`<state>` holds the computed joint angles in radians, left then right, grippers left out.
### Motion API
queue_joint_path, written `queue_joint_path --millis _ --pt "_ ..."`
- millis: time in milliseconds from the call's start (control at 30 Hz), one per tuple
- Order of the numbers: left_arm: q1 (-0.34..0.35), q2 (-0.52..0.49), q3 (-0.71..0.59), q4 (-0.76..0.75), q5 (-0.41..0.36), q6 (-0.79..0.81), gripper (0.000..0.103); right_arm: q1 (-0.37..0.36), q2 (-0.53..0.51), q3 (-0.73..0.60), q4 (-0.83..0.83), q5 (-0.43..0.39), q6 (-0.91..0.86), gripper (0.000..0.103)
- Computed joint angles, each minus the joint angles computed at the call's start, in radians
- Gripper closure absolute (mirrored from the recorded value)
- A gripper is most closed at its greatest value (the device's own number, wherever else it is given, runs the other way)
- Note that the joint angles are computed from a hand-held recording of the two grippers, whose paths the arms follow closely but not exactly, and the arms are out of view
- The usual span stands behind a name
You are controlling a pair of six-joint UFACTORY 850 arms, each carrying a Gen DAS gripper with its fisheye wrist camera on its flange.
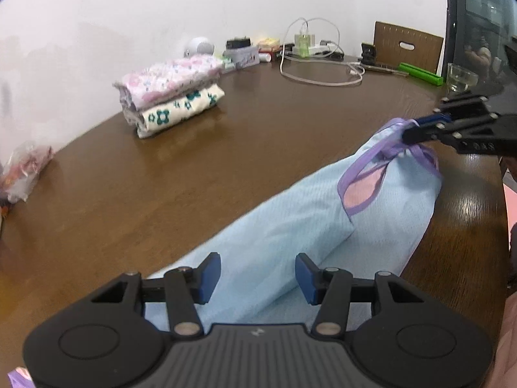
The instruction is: Fold clothes
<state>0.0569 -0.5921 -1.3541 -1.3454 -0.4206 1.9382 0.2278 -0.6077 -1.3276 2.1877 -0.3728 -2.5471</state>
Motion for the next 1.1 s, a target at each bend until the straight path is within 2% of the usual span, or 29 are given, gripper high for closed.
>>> queue_joint_path --millis 200,233,267,333,433,467,533,633,667,767,833,867,900,967,1100 --pt "-0.010 -0.001 -0.008 0.012 0.013 -0.019 0.050 -0.023 -0.021 0.013 -0.045 -0.038 0.130 0.091" --pt "-0.012 0.001 -0.006 0.007 0.015 -0.013 0.049 -0.029 -0.022 0.015 -0.066 -0.054 0.160 0.086" --pt "-0.014 0.002 -0.004 0.003 0.018 -0.008 0.049 -0.038 -0.019 0.017 -0.102 -0.077 0.209 0.075" --pt "-0.016 0.005 -0.003 -0.002 0.025 -0.004 0.049 -0.078 -0.014 0.027 -0.207 -0.201 0.372 0.062" --pt "-0.016 0.013 -0.001 -0.022 0.031 0.010 0.048 -0.123 0.011 0.068 -0.174 -0.336 0.396 0.057" --pt "-0.015 0.016 -0.001 -0.032 0.029 0.018 0.048 -0.132 0.021 0.083 -0.143 -0.355 0.377 0.056" --pt "-0.017 0.016 -0.009 -0.039 0.023 0.022 0.048 -0.135 0.032 0.094 -0.076 -0.337 0.321 0.056" --pt "-0.035 0.001 -0.042 -0.007 0.002 0.001 0.048 -0.122 0.009 0.053 -0.060 -0.290 0.315 0.059" --pt "-0.043 -0.006 -0.056 0.002 -0.011 -0.004 0.048 -0.117 -0.006 0.029 -0.081 -0.286 0.332 0.067" --pt "-0.068 -0.030 -0.102 0.028 -0.055 -0.017 0.049 -0.095 -0.047 -0.037 -0.157 -0.254 0.372 0.081" --pt "-0.087 -0.052 -0.138 0.065 -0.083 -0.036 0.053 -0.075 -0.062 -0.058 -0.198 -0.207 0.360 0.083" --pt "-0.094 -0.064 -0.155 0.092 -0.096 -0.056 0.060 -0.069 -0.068 -0.064 -0.213 -0.185 0.363 0.083" --pt "-0.101 -0.076 -0.171 0.120 -0.108 -0.077 0.062 -0.064 -0.075 -0.068 -0.228 -0.164 0.373 0.083" --pt "-0.111 -0.098 -0.199 0.166 -0.129 -0.115 0.062 -0.059 -0.090 -0.077 -0.252 -0.130 0.396 0.083" --pt "-0.102 -0.117 -0.219 0.215 -0.152 -0.183 0.062 -0.073 -0.098 -0.074 -0.274 -0.169 0.437 0.082"
